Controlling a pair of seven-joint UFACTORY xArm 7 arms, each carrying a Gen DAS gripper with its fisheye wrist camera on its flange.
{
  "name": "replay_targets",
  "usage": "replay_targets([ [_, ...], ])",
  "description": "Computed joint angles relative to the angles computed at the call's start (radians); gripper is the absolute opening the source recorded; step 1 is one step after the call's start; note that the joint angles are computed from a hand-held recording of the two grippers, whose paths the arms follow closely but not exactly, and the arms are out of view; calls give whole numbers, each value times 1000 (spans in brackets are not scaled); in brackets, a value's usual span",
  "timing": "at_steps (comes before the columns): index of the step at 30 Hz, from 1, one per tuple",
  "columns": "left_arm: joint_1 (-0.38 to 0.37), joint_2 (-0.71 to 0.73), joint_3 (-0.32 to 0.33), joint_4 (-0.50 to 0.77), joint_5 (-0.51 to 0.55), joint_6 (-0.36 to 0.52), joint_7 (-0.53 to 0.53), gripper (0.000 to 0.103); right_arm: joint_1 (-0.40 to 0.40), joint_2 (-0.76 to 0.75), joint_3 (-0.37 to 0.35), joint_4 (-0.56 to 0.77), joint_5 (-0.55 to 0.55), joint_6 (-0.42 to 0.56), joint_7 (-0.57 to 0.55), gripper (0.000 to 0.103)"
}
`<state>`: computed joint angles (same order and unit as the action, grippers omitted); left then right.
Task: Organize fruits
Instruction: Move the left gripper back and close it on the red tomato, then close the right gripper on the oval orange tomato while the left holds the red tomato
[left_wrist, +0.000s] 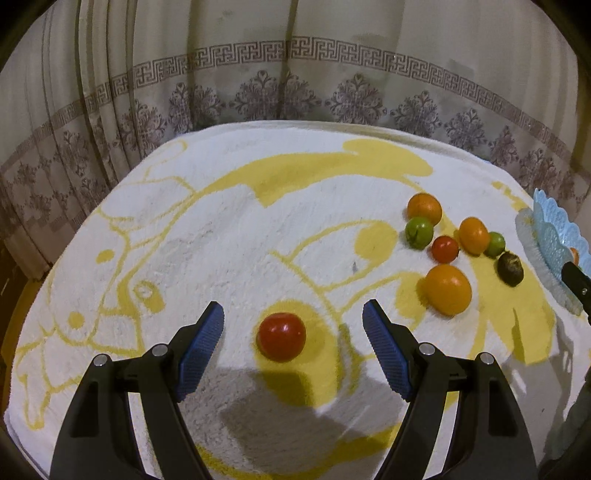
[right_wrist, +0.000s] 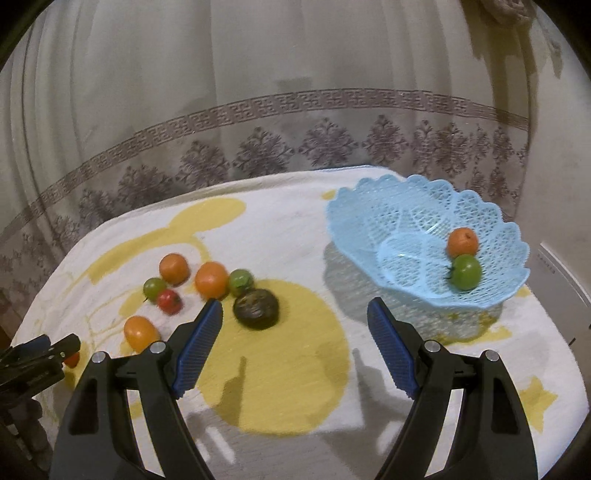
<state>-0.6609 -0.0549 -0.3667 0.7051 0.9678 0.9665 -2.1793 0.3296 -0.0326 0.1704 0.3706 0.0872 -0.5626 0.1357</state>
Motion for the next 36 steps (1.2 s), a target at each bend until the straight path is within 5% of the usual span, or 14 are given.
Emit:
replay_targets([
  [7,6,16,12,-10,9,-49,0,77,15,21,10,3,-25,10,-7,82],
  [12,7,22,18,-15,7,-81,13,48,20,42,7,13,-32,21,-11,82],
  [18,5,-6,9,-38,4,-80,-15,30,18,51,2,16,-48,24,1,82],
  [30,11,-62,-29,-88,14,-93,-83,28,42,49,13,20,29,41,-57,82],
  [36,5,-72,-46,-84,28,-70,-102,28,25,39,6,30,-144,86,69,82],
])
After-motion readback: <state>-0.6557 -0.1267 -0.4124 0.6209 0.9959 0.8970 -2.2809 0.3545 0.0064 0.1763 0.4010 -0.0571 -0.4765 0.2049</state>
